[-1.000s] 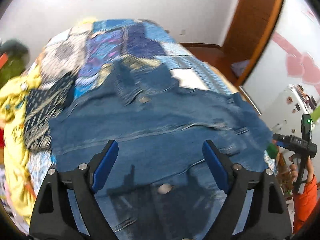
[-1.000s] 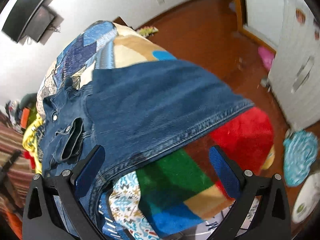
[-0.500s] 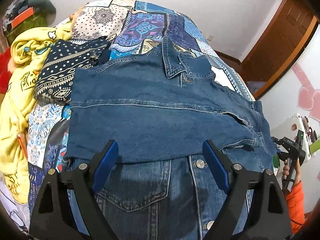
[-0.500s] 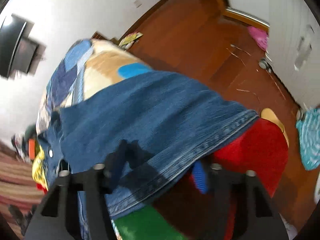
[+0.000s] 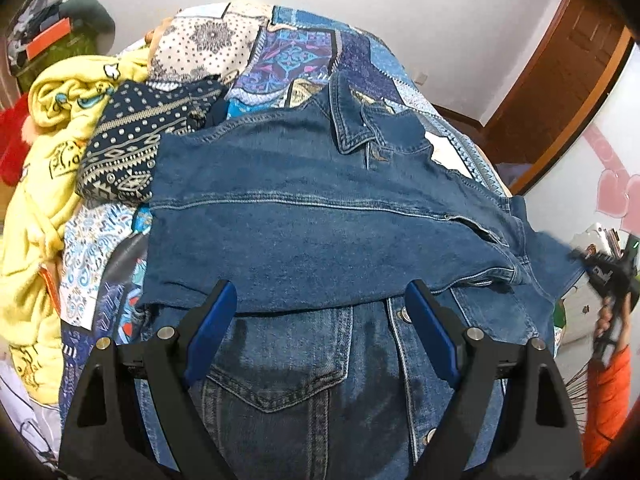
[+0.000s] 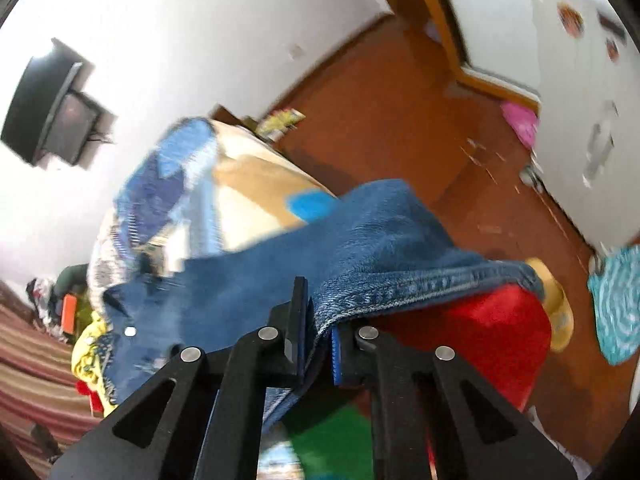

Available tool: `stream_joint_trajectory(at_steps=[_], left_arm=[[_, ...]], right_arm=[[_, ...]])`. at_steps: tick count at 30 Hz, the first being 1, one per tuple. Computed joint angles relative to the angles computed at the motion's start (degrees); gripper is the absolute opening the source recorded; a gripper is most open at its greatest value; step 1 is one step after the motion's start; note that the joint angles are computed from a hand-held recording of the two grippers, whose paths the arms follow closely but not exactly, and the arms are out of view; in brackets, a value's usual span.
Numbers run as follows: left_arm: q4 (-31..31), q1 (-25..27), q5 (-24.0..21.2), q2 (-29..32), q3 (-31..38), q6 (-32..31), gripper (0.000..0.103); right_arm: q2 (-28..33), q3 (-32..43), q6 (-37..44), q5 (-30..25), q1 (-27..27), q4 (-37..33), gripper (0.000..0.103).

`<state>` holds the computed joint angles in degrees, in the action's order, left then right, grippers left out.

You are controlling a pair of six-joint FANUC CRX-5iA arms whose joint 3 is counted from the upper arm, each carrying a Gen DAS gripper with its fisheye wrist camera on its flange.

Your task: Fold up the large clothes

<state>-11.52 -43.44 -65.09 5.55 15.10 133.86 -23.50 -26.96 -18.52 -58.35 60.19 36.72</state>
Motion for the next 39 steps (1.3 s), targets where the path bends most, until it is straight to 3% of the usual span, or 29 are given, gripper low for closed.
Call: stream_joint_trajectory(at_steps=[4, 11, 17, 21, 25, 33, 36, 38, 39], left_arm=[[-1.0, -0.5, 0.5, -1.1, -0.6, -0.4, 0.086], [-1.1, -0.5, 1.8, -3.5, -3.0, -0.1, 0.086], [-2.1, -0.6, 1.9, -6.3, -5.2, 0.1, 0.086], [-2.7, -0.7, 1.4, -7.5, -6.2, 0.3, 0.086], [-3.0, -0.7, 1.0, -7.8, -6.6, 0.7, 0.086], [-2.3, -1.7, 0.3, -4.7, -3.3, -0.7, 0.086], [-2.7, -2.8, -0.7, -1.9, 0.8, -2.9, 0.086], [-2.9, -3.5, -1.2, 0.1, 3.8, -4.5, 0.086], [-3.0, -4.0, -1.6, 1.6, 6.1, -5.7, 0.086]], right_arm=[[4.4, 7.1, 6.6, -1.9, 1.7, 4.1, 0.007], [14.5, 20.2, 20.1, 4.0, 3.5, 5.6, 0.007], [22.5, 27.6, 30.3, 9.7, 4.4, -2.7, 0.007], [27.5, 31.2, 37.3, 10.1, 4.8, -11.8, 0.007], [31.5, 35.0, 44.2, 6.8, 4.8, -20.4, 0.007], [34.7, 40.9, 53.5, -1.7, 4.8, -28.4, 0.011], [33.0, 40.3, 56.0, -1.8, 4.4, -32.0, 0.024], [30.8, 37.7, 54.4, -0.9, 5.2, -30.2, 0.038], [29.9, 36.4, 53.0, -0.5, 5.9, -28.5, 0.039]])
